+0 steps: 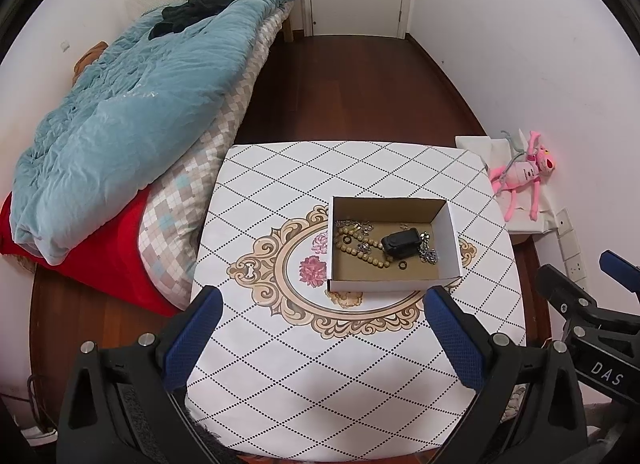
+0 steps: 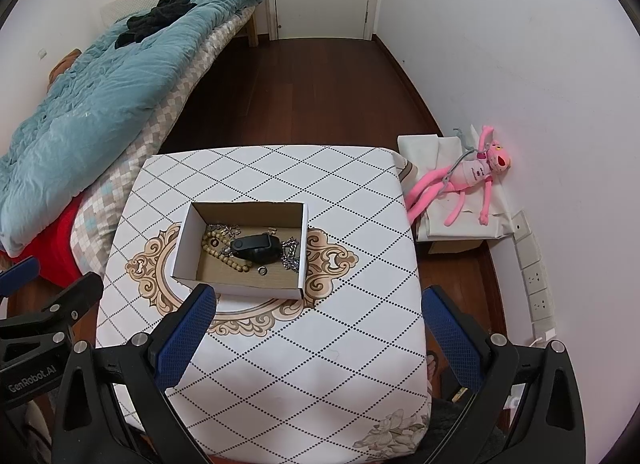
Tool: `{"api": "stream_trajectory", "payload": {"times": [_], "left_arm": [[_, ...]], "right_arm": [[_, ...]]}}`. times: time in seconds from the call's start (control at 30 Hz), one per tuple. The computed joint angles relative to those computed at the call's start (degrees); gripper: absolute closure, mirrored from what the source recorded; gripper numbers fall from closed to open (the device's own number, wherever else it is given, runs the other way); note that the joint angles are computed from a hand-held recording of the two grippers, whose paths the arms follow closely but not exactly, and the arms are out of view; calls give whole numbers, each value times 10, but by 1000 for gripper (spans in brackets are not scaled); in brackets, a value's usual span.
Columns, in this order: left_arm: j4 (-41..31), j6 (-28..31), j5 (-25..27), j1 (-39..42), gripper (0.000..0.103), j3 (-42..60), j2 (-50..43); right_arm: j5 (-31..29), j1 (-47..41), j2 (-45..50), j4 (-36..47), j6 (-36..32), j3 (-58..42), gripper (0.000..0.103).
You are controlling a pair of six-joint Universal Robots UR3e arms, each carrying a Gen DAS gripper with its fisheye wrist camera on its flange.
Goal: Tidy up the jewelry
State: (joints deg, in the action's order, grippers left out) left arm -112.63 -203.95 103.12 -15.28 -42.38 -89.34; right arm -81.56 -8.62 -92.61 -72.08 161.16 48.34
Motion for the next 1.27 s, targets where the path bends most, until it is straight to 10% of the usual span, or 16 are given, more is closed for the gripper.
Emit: {"api": "stream_trajectory", "payload": {"times": [1.27], "left_arm": [[0, 2, -3, 1, 0, 3, 1]], "right_arm": [[-2, 9, 8, 15, 0, -22, 0]]}}
